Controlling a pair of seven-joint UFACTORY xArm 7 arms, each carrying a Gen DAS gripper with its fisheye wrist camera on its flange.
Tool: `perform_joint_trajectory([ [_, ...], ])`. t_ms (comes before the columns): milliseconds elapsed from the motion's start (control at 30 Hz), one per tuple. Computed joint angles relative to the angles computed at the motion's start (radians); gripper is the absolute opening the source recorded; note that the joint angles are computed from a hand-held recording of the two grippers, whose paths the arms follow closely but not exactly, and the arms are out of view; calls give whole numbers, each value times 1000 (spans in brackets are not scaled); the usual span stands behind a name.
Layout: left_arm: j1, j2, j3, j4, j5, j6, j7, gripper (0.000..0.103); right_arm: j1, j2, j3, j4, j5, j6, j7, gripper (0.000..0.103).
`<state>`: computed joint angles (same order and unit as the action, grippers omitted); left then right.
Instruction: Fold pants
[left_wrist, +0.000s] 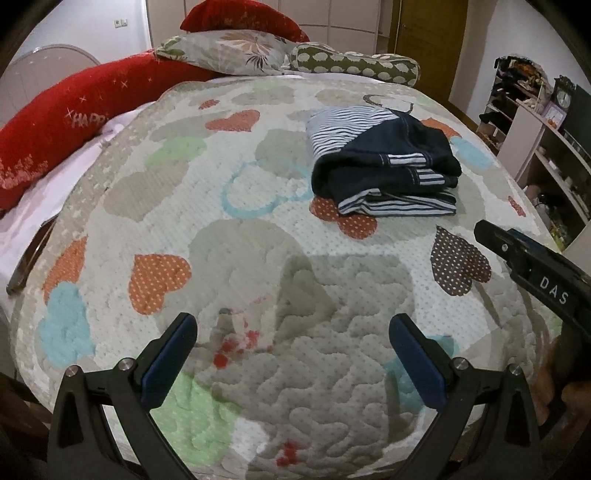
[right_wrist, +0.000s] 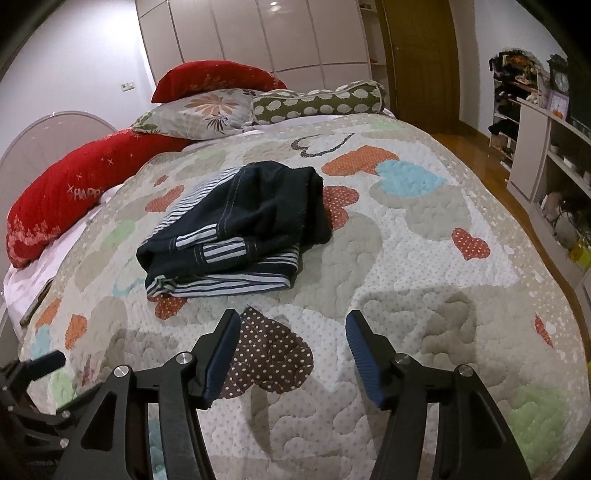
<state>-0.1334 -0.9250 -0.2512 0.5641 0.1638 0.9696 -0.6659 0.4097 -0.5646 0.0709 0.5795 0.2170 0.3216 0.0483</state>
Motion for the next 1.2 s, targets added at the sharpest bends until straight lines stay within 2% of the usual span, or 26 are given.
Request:
perform_joint_trajectory([
  [467,4,8,-15,7,22,10,-6,103,3,-2,9,-5,-16,4,4,65],
  [667,30,-15,-47,2,80,-4,-30,103,1,-2,17,-7,-20,7,12,66],
  [900,21,-27,-9,-14,60,-36,-19,103,0,-4,22,-11,-29,0,19,66],
  [1200,20,-9,-20,-7,55,-8,-11,103,-6,-19,49,-23,-72,-29,32,66],
])
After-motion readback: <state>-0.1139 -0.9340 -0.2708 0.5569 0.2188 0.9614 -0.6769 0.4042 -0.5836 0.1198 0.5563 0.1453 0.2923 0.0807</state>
